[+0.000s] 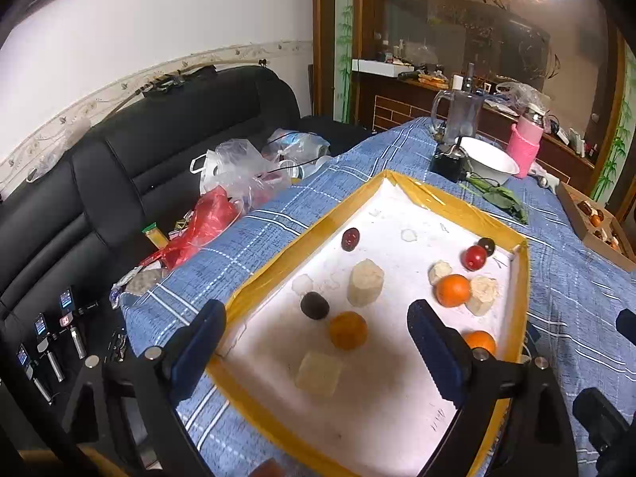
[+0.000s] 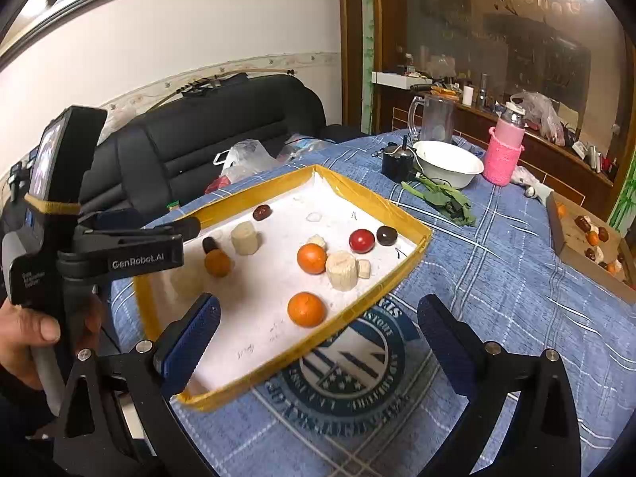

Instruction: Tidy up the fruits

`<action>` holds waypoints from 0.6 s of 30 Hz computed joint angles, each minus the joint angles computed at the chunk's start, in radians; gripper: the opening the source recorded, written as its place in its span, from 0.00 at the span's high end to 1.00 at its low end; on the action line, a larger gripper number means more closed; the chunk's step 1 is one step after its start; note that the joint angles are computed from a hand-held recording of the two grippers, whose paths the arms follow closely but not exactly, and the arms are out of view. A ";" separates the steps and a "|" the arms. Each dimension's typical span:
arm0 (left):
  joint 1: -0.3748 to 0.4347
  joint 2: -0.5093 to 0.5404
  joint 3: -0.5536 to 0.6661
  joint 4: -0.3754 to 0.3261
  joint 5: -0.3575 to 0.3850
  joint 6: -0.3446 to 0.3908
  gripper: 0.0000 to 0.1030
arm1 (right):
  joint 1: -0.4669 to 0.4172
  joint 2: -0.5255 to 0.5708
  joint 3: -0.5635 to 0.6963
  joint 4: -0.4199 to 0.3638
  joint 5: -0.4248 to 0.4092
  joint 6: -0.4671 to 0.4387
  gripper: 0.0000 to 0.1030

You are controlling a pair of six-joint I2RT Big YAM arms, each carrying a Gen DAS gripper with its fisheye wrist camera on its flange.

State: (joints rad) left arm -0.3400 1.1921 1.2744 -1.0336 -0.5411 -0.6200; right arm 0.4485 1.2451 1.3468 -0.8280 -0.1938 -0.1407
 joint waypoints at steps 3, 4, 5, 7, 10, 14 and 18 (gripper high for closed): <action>-0.026 -0.014 -0.002 -0.012 -0.018 -0.011 0.09 | -0.003 -0.027 -0.019 -0.001 -0.004 0.002 0.03; -0.034 -0.020 -0.004 -0.014 -0.021 -0.013 0.09 | -0.004 -0.035 -0.027 0.000 -0.009 0.001 0.03; -0.043 -0.027 -0.007 -0.019 -0.026 -0.017 0.09 | -0.004 -0.040 -0.030 -0.001 -0.013 0.001 0.03; -0.055 -0.034 -0.007 -0.029 -0.041 -0.023 0.09 | -0.003 -0.055 -0.041 -0.005 -0.019 -0.003 0.02; -0.072 -0.051 -0.011 -0.034 -0.060 -0.034 0.09 | 0.000 -0.074 -0.055 -0.005 -0.025 -0.004 0.02; -0.084 -0.063 -0.012 -0.042 -0.063 -0.041 0.08 | 0.006 -0.095 -0.071 -0.007 -0.020 -0.006 0.02; -0.096 -0.074 -0.015 -0.051 -0.077 -0.051 0.08 | 0.013 -0.109 -0.080 -0.008 -0.017 -0.004 0.02</action>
State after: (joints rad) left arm -0.4361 1.1183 1.2595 -1.0851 -0.6182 -0.6707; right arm 0.4620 1.1362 1.2664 -0.8358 -0.2110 -0.1449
